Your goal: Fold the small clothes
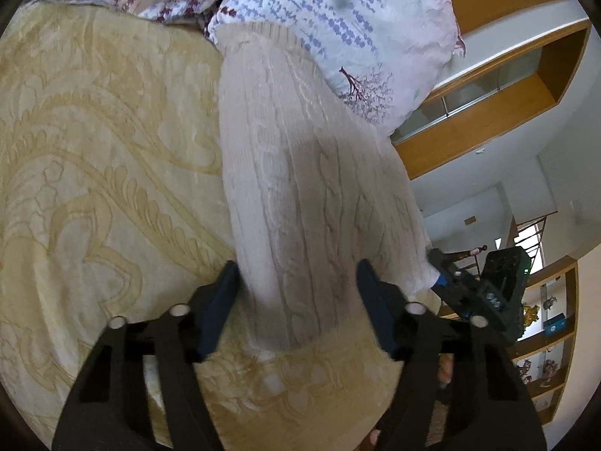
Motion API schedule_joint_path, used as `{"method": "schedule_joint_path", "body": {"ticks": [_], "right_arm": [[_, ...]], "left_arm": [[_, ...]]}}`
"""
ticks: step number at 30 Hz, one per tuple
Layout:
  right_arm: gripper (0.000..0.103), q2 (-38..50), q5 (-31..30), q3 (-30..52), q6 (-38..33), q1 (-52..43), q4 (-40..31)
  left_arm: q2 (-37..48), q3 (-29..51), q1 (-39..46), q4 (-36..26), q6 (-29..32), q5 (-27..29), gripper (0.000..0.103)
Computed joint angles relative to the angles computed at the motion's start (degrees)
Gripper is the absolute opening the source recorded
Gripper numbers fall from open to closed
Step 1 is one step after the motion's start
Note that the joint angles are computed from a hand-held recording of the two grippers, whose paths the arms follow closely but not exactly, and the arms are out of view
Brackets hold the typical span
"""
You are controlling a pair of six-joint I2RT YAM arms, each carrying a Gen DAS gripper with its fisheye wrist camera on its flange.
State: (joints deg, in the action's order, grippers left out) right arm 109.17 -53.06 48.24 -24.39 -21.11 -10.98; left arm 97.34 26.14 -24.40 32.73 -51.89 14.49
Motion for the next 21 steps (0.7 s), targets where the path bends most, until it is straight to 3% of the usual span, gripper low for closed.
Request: {"method": "schedule_joint_path", "body": {"ticks": [2, 4, 7, 10, 14, 18, 21], "right_arm": [[0.021, 0.01, 1.45, -1.0, 0.58, 0.58, 2.44], [0.012, -0.34, 0.24, -1.8, 0.29, -0.05, 3.74], [0.01, -3.57, -1.81, -4.77, 0.86, -1.44, 7.33], [0.01, -6.18, -3.37, -6.77, 0.04, -2.94, 8.33], [0.01, -5.6, -1.5, -7.81, -1.37, -3.79, 9.01], [0.01, 1.06, 3.47, -5.28, 0.72, -2.65, 10.53], [0.01, 2.98, 2.73, -3.17, 0.85, -2.66, 8.31]], "left_arm": [[0.55, -0.15, -0.23, 0.49, -0.7, -0.63, 0.047], [0.7, -0.51, -0.23, 1.0, -0.7, -0.73, 0.035], [-0.04, -1.36, -0.76, 1.72, 0.05, -1.71, 0.022], [-1.75, -2.8, -2.37, 2.51, 0.21, -3.7, 0.019], [-1.91, -5.45, -4.16, 6.24, -1.45, -4.13, 0.018], [0.29, -6.76, -4.85, 9.92, -2.56, -3.92, 0.018], [0.33, -7.11, -4.13, 10.28, -3.2, -2.7, 0.023]]}}
